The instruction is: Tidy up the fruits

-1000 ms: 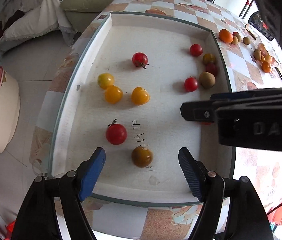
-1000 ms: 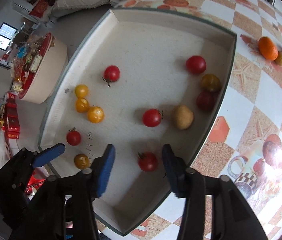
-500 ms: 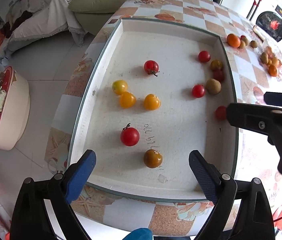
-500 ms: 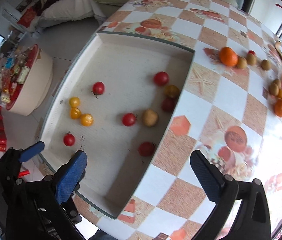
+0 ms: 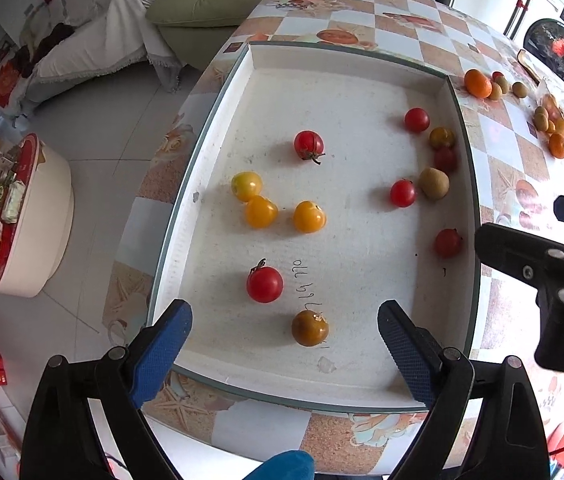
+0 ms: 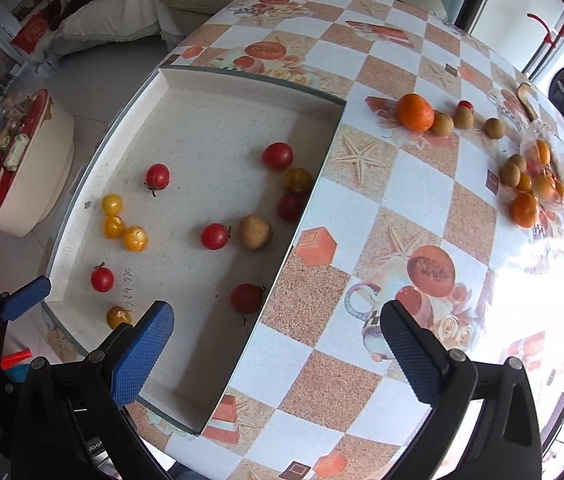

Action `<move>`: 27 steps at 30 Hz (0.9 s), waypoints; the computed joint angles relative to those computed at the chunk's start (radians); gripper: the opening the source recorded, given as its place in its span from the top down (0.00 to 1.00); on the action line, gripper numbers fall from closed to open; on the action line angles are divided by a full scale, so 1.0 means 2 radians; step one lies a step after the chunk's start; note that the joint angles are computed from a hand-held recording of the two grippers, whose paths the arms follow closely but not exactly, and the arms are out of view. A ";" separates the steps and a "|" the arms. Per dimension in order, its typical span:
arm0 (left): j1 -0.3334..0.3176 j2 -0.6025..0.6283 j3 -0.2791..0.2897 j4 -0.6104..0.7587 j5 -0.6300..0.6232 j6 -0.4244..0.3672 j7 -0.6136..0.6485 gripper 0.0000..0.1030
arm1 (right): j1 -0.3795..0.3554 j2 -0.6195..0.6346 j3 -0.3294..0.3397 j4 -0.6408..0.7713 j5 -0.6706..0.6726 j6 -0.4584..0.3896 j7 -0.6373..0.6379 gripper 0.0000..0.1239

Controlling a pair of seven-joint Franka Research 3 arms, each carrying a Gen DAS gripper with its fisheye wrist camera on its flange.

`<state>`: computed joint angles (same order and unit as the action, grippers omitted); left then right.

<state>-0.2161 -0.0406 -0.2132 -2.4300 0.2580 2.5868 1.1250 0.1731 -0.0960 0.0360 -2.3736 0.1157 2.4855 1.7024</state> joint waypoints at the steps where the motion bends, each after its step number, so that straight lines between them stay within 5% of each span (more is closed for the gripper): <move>1: 0.000 -0.001 0.000 0.002 0.000 -0.004 -0.001 0.08 | 0.000 -0.003 0.000 -0.002 -0.001 0.000 0.003 0.17; 16: 0.002 -0.007 0.002 0.012 0.002 -0.057 -0.005 0.08 | -0.003 -0.047 0.015 -0.024 -0.045 -0.003 0.047 0.17; 27: 0.001 -0.041 0.001 -0.008 -0.002 -0.052 -0.012 0.08 | -0.006 -0.077 0.028 -0.041 -0.078 -0.004 0.082 0.17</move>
<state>-0.2150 -0.1228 -0.2103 -2.4461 0.2541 2.4833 1.1014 0.1606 -0.2493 0.0917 -2.4552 -0.0397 2.4776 1.8666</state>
